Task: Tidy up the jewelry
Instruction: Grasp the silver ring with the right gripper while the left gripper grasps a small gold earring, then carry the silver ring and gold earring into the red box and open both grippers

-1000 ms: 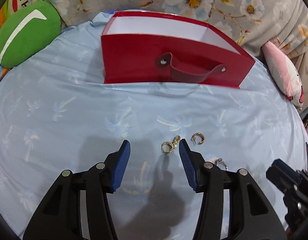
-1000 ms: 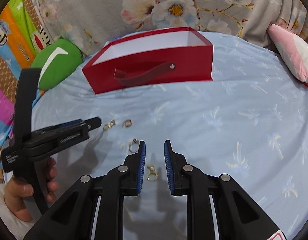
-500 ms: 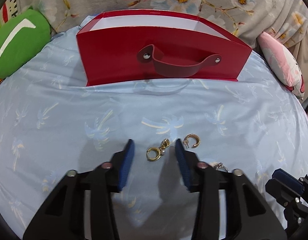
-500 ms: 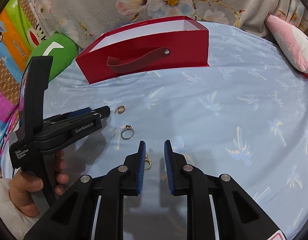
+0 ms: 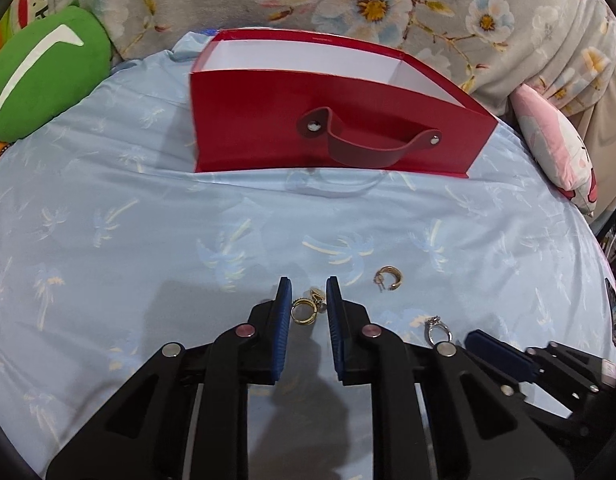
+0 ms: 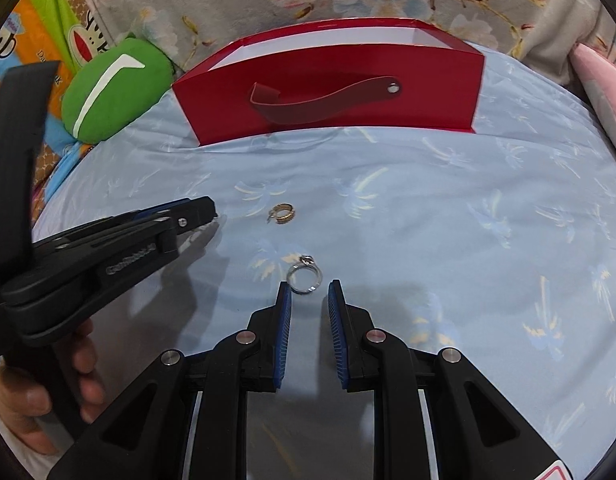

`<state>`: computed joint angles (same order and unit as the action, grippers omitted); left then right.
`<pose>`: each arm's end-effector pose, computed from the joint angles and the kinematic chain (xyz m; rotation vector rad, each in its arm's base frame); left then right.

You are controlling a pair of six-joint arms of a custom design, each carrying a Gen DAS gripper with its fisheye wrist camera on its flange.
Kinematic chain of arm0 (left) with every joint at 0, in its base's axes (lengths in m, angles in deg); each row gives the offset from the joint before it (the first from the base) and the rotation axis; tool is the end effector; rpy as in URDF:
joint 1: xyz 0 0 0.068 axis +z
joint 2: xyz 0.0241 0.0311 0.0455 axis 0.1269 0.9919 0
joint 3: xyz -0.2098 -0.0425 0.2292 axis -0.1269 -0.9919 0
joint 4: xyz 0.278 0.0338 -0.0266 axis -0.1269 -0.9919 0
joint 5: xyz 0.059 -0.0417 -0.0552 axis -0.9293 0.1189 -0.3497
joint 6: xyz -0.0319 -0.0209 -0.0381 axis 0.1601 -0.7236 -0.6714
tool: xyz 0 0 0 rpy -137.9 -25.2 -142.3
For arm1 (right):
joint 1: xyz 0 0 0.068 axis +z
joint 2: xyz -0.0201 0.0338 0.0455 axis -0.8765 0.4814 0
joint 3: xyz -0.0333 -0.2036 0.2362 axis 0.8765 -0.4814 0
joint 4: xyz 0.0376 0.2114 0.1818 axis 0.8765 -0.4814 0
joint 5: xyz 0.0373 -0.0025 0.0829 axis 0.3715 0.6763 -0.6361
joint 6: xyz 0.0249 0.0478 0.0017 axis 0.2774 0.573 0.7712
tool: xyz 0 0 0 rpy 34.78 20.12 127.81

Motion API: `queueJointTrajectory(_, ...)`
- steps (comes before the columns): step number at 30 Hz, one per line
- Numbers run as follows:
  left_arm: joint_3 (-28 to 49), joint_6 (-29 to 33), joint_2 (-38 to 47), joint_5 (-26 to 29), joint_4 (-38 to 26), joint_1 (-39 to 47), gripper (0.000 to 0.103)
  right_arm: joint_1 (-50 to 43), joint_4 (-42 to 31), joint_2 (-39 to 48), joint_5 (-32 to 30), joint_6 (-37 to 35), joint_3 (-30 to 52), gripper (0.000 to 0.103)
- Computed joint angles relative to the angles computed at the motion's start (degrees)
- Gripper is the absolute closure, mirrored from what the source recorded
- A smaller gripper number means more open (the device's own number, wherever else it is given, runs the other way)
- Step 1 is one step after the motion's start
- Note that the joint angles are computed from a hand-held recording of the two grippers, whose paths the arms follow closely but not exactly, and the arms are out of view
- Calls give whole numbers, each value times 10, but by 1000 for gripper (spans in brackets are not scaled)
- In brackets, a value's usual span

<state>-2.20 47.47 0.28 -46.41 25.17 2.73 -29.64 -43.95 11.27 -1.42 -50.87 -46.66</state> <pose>0.1630 -0.0115 0.2254 -0.2510 2.3779 -0.1218 0.1743 0.1096 0.2218 -0.5215 2.4480 0.3694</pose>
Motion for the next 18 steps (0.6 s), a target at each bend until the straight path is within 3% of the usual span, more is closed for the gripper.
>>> queueJointTrajectory(9,11,36,-39,49,-44,87,86,25,28,35,26,5,6,85)
queueJointTrajectory(18,13,47,-49,69,-55,115,86,39,44,57,51,9,14,85)
